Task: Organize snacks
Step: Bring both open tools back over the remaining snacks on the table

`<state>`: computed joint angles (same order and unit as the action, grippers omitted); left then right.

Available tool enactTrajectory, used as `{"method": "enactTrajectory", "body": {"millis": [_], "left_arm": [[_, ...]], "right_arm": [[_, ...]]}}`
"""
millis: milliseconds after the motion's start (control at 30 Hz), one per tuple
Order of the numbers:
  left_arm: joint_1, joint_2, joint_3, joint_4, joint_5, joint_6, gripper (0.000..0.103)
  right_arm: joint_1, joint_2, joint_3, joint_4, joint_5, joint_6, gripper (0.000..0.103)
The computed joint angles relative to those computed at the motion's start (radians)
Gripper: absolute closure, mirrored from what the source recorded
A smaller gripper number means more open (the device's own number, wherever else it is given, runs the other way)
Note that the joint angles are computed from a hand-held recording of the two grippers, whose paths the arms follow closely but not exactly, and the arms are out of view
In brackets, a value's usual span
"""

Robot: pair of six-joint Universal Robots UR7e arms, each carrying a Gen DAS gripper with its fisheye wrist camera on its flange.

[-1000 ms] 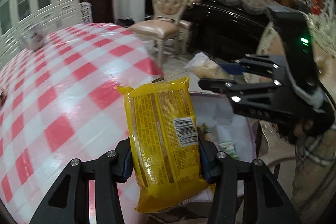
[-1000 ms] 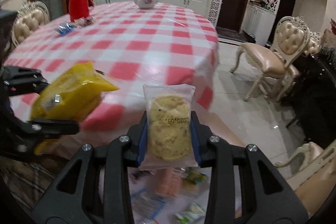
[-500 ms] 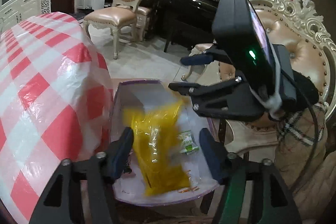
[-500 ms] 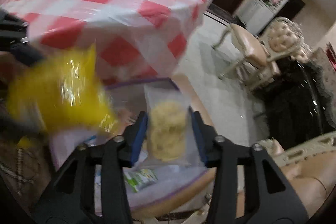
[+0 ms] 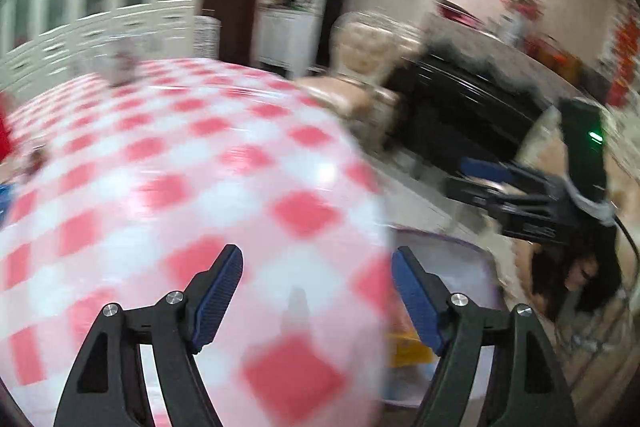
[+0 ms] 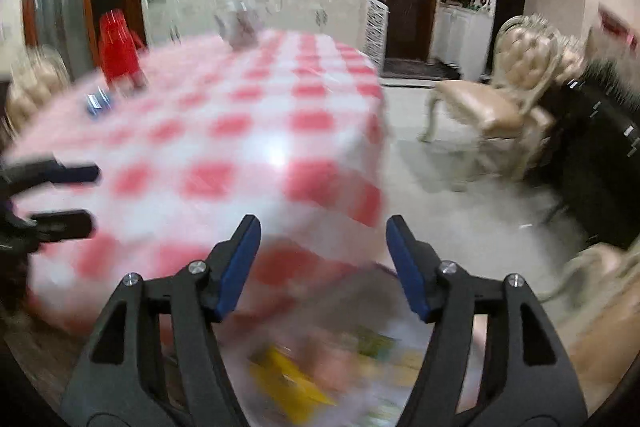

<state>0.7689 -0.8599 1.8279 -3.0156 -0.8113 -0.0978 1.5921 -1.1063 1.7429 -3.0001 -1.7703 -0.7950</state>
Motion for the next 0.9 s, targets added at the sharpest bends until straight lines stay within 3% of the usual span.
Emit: {"method": "enactTrajectory", "body": {"millis": [133, 233, 367, 500, 633, 700, 900], "left_arm": [[0.039, -0.081, 0.04, 0.053, 0.147, -0.108, 0.021], [0.084, -0.17, 0.072, 0.193, 0.206, -0.25, 0.021], [0.178, -0.265, 0.089, 0.261, 0.284, -0.354, 0.021], [0.264, -0.317, 0.036, 0.344, 0.367, -0.479, 0.02], [0.359, -0.302, -0.056, 0.258, 0.29, -0.514, 0.02], [0.392, -0.275, -0.103, 0.185, 0.269, -0.504, 0.02], [0.469, -0.196, -0.262, 0.19, 0.231, -0.46, 0.02]], "right_arm": [[0.05, 0.075, -0.063, 0.079, 0.051, 0.088, 0.03], [0.105, 0.166, -0.136, 0.13, 0.048, 0.094, 0.027], [0.161, 0.285, -0.22, 0.162, 0.042, 0.083, 0.026], [0.209, 0.428, -0.38, 0.317, 0.042, 0.085, 0.025], [0.261, 0.586, -0.559, 0.398, -0.009, 0.075, 0.025], [0.274, 0.641, -0.626, 0.416, 0.002, 0.087, 0.025], [0.29, 0.754, -0.805, 0.529, 0.047, 0.146, 0.025]]}}
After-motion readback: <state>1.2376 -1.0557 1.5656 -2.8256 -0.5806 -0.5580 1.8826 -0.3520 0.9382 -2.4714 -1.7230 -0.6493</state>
